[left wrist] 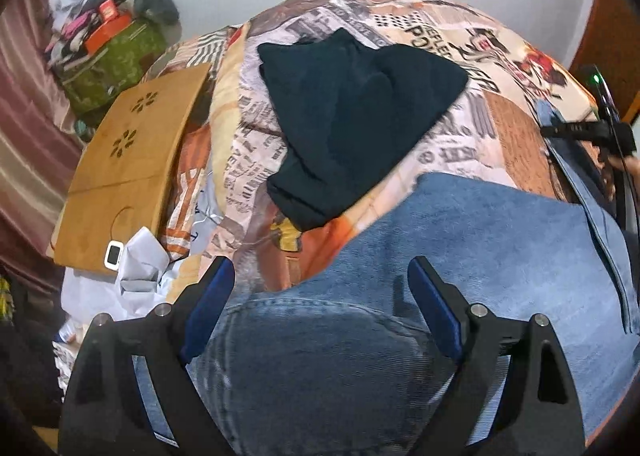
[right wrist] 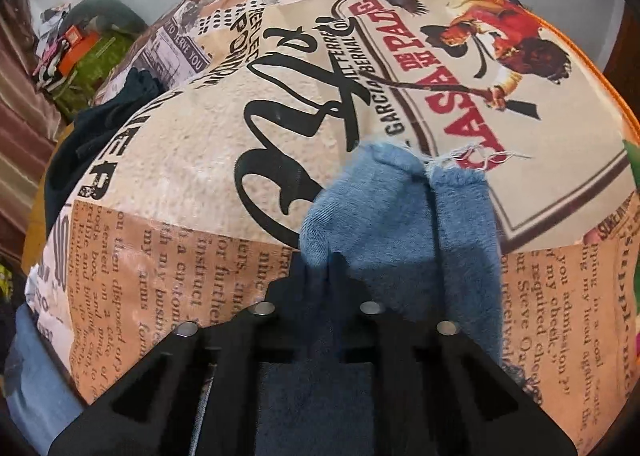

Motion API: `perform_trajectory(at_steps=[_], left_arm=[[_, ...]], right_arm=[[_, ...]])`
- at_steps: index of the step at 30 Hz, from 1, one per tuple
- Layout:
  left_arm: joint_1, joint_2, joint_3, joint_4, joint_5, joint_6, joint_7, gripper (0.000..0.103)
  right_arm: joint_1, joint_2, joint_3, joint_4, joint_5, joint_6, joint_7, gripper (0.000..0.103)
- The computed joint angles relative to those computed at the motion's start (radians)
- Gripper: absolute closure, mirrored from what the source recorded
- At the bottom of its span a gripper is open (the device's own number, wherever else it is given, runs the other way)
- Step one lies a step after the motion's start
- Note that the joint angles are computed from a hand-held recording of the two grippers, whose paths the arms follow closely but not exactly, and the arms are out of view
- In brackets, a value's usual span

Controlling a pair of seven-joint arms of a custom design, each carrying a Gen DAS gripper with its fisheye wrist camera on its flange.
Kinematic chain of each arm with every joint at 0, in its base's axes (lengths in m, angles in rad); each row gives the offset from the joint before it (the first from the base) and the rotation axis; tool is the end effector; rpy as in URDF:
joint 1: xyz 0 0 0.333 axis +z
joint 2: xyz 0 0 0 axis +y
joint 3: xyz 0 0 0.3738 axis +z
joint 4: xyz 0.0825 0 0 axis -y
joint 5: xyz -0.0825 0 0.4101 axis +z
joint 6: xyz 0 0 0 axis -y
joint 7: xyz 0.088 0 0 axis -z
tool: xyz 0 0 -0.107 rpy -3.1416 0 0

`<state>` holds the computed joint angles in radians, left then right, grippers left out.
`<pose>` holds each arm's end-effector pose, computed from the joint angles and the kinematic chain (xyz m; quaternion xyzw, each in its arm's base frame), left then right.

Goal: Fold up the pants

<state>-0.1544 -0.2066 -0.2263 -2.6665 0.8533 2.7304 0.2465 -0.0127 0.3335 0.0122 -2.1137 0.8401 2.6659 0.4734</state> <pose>0.3890 -0.1856 0.3580 -0.7448 0.6144 -0.1272 0.2271 0.6278 -0.0224 0.3052 -0.8018 0.5439 -0.0431 0.2439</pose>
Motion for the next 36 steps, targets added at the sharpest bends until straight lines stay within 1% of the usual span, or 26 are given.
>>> perform_trajectory(at_steps=[2, 3, 6, 9, 12, 18, 20, 22, 24, 26, 29, 33, 34, 35, 36], left_arm=[[-0.018, 0.004, -0.006, 0.013, -0.023, -0.008, 0.026, 0.015], [-0.027, 0.005, -0.012, 0.019, -0.029, -0.014, 0.034, 0.015], [-0.054, 0.016, -0.028, 0.042, -0.050, -0.027, 0.042, 0.015], [-0.088, 0.036, -0.035, 0.063, -0.098, -0.020, 0.068, 0.015], [-0.120, 0.065, -0.045, 0.089, -0.140, -0.020, 0.093, 0.015], [-0.188, 0.136, -0.055, 0.143, -0.298, 0.026, 0.193, 0.015], [-0.205, 0.158, -0.072, 0.169, -0.290, 0.019, 0.181, 0.015], [-0.221, 0.175, -0.084, 0.191, -0.276, 0.007, 0.158, 0.015], [-0.234, 0.185, -0.090, 0.201, -0.272, 0.004, 0.137, 0.015], [-0.245, 0.189, -0.094, 0.203, -0.268, 0.005, 0.121, 0.015], [-0.257, 0.185, -0.100, 0.206, -0.199, -0.023, 0.044, 0.014], [-0.263, 0.167, -0.100, 0.190, -0.170, -0.025, -0.005, 0.014], [-0.264, 0.161, -0.101, 0.185, -0.159, -0.029, -0.018, 0.014], [-0.264, 0.154, -0.102, 0.180, -0.144, -0.033, -0.035, 0.014], [-0.264, 0.148, -0.103, 0.176, -0.130, -0.035, -0.050, 0.015]], right_arm=[[-0.022, -0.031, 0.014, -0.029, 0.059, 0.018, -0.063, 0.096], [-0.036, -0.048, 0.018, -0.038, 0.094, 0.014, -0.097, 0.096], [-0.080, -0.124, -0.001, -0.074, 0.193, -0.043, -0.194, 0.096], [-0.119, -0.209, -0.056, -0.104, 0.254, -0.135, -0.267, 0.097], [-0.167, -0.301, -0.129, -0.125, 0.281, -0.228, -0.328, 0.097], [-0.244, -0.395, -0.235, -0.098, 0.309, -0.386, -0.366, 0.097], [-0.266, -0.411, -0.258, -0.100, 0.310, -0.417, -0.391, 0.097], [-0.290, -0.427, -0.279, -0.118, 0.284, -0.447, -0.412, 0.097], [-0.305, -0.436, -0.286, -0.147, 0.260, -0.439, -0.436, 0.097], [-0.318, -0.440, -0.291, -0.185, 0.237, -0.409, -0.458, 0.097], [-0.338, -0.410, -0.297, -0.211, 0.185, -0.387, -0.427, 0.097], [-0.371, -0.356, -0.302, -0.225, 0.116, -0.366, -0.363, 0.095], [-0.376, -0.350, -0.298, -0.238, 0.105, -0.335, -0.346, 0.095], [-0.375, -0.349, -0.292, -0.259, 0.111, -0.272, -0.346, 0.094], [-0.378, -0.343, -0.290, -0.268, 0.109, -0.237, -0.341, 0.094]])
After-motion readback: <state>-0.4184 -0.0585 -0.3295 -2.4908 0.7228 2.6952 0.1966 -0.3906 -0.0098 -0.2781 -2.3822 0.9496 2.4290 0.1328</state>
